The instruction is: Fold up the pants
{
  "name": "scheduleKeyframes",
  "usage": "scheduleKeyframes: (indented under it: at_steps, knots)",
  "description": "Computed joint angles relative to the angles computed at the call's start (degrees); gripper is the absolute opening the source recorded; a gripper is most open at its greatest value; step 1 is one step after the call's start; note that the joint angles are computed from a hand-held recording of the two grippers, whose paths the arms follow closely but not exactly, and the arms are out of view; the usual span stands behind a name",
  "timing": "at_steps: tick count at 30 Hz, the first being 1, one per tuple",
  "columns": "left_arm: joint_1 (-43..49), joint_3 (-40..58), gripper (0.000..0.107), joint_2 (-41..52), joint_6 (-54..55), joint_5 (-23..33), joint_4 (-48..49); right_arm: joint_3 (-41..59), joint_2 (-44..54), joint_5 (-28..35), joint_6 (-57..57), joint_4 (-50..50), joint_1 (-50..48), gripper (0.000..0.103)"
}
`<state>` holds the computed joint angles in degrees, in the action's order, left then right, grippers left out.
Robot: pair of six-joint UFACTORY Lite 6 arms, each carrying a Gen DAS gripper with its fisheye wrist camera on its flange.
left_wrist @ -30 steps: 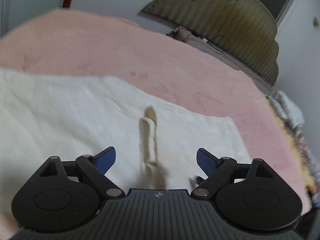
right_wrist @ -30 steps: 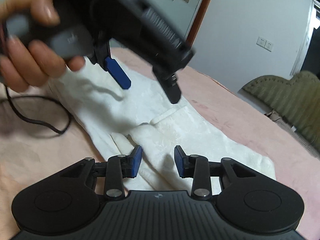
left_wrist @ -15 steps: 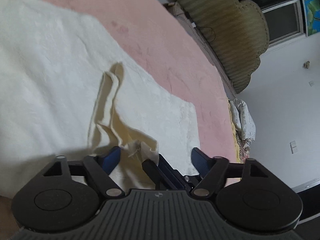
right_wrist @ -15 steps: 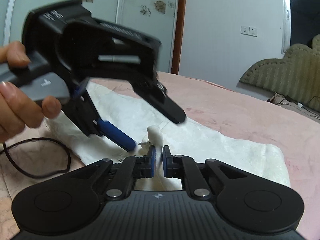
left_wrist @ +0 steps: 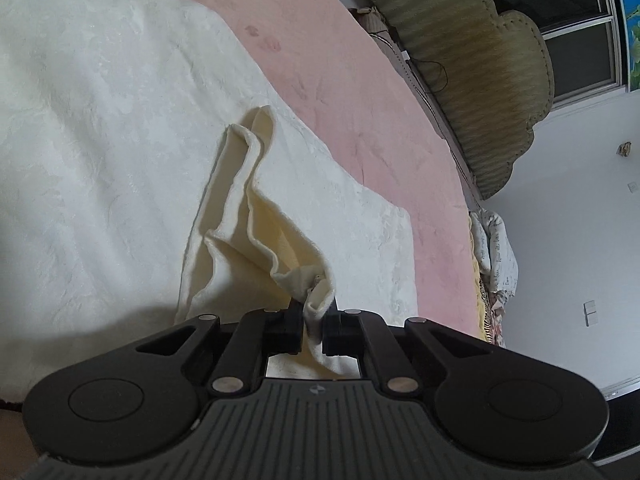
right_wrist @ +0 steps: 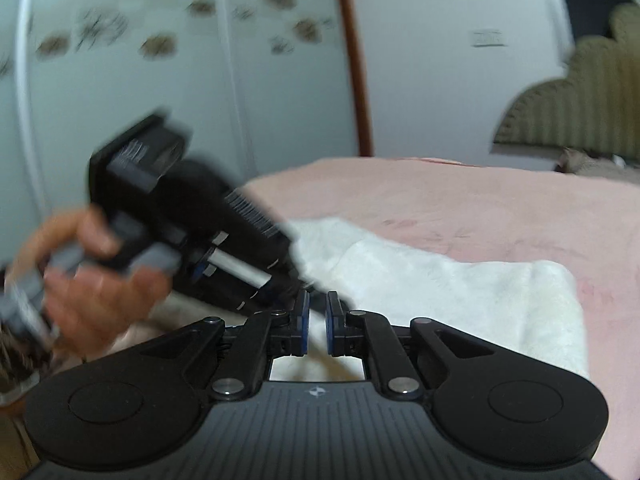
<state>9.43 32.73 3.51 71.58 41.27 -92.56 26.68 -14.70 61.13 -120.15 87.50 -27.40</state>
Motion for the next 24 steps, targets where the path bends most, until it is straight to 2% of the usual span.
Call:
scheduleKeyframes:
  at_steps: [4, 5, 9, 13, 15, 16, 19, 21, 23, 24]
  knots:
    - [-0.8, -3.7, 0.007, -4.5, 2.2, -2.2, -0.7, 0.7, 0.3, -15.5, -1.2, 5.4, 7.5, 0.008]
    - [-0.7, -4.5, 0.007, -5.9, 2.2, -2.5, -0.3, 1.0, 1.3, -17.0, -0.4, 5.2, 8.7, 0.008]
    - [-0.9, -6.8, 0.007, -10.5, 1.5, -5.2, 2.6, 0.6, 2.6, -15.3, -0.4, 2.1, 10.0, 0.008]
    - [-0.5, -6.9, 0.010, -9.1, 3.6, -5.3, 2.2, -3.7, -3.1, -21.9, -4.2, 10.1, 12.9, 0.008]
    - [-1.5, -8.2, 0.022, -12.5, 3.8, -7.2, 2.4, -6.0, -5.7, -26.0, -9.5, 16.2, 14.1, 0.008]
    - [-2.1, -8.9, 0.023, -14.8, 3.3, -8.5, 3.0, -6.5, -6.4, -26.9, -10.9, 17.6, 13.8, 0.008]
    - [-2.4, -10.9, 0.027, -21.8, 0.8, -11.0, 6.2, -6.3, -4.5, -24.4, -11.2, 17.7, 9.1, 0.008]
    - [-0.3, -12.2, 0.034, -26.4, -1.1, -11.9, 9.6, -5.2, -3.2, -22.8, -7.3, 14.2, 6.3, 0.008]
    - [5.4, -13.1, 0.056, -30.5, -2.3, -11.0, 13.7, -3.9, -2.6, -22.5, -2.0, 8.8, 5.3, 0.008]
    - [9.1, -13.7, 0.061, -33.0, -2.5, -10.7, 15.4, -3.7, -3.2, -23.2, -0.1, 7.7, 6.6, 0.008]
